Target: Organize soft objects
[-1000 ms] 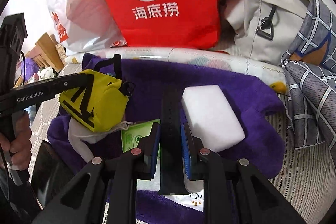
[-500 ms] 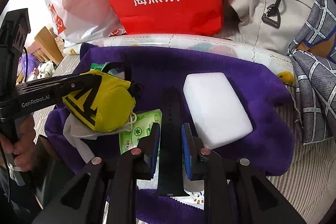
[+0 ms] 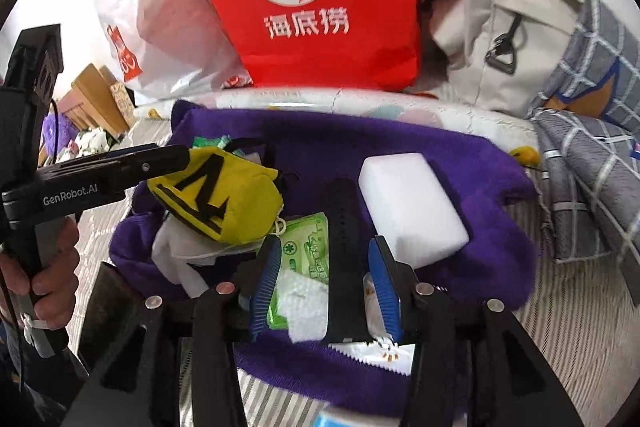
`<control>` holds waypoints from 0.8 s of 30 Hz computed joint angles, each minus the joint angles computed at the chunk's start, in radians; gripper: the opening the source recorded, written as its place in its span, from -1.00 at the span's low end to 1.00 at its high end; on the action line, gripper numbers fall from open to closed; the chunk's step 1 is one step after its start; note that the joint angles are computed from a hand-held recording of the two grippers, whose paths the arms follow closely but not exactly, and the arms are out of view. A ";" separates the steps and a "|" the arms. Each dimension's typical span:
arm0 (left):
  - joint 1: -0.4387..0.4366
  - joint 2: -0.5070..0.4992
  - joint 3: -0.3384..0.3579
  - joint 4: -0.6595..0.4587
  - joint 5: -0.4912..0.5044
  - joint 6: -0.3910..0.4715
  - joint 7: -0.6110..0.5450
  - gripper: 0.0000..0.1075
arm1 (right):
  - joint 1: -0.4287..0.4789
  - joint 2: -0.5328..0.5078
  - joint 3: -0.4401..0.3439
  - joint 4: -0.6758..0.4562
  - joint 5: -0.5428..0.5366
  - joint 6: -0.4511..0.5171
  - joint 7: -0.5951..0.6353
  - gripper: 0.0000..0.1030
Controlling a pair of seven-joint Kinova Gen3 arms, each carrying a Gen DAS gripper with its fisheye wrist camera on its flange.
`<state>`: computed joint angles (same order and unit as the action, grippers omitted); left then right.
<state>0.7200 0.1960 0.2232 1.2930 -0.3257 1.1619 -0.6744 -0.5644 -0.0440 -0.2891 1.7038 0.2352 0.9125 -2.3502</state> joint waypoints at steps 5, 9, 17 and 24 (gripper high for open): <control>0.046 -0.030 0.018 -0.027 -0.053 0.068 0.047 0.13 | -0.009 -0.055 -0.040 -0.003 0.065 0.060 -0.105 -0.12; 0.097 -0.046 0.045 -0.059 -0.112 0.145 0.086 0.26 | -0.008 -0.101 -0.086 -0.009 0.088 0.113 -0.163 -0.12; 0.204 -0.081 0.113 -0.119 -0.229 0.282 0.185 0.31 | 0.000 -0.200 -0.228 -0.029 0.134 0.255 -0.290 -0.12; 0.336 -0.084 0.169 -0.188 -0.354 0.426 0.273 0.39 | 0.032 -0.275 -0.370 -0.084 0.152 0.394 -0.368 -0.08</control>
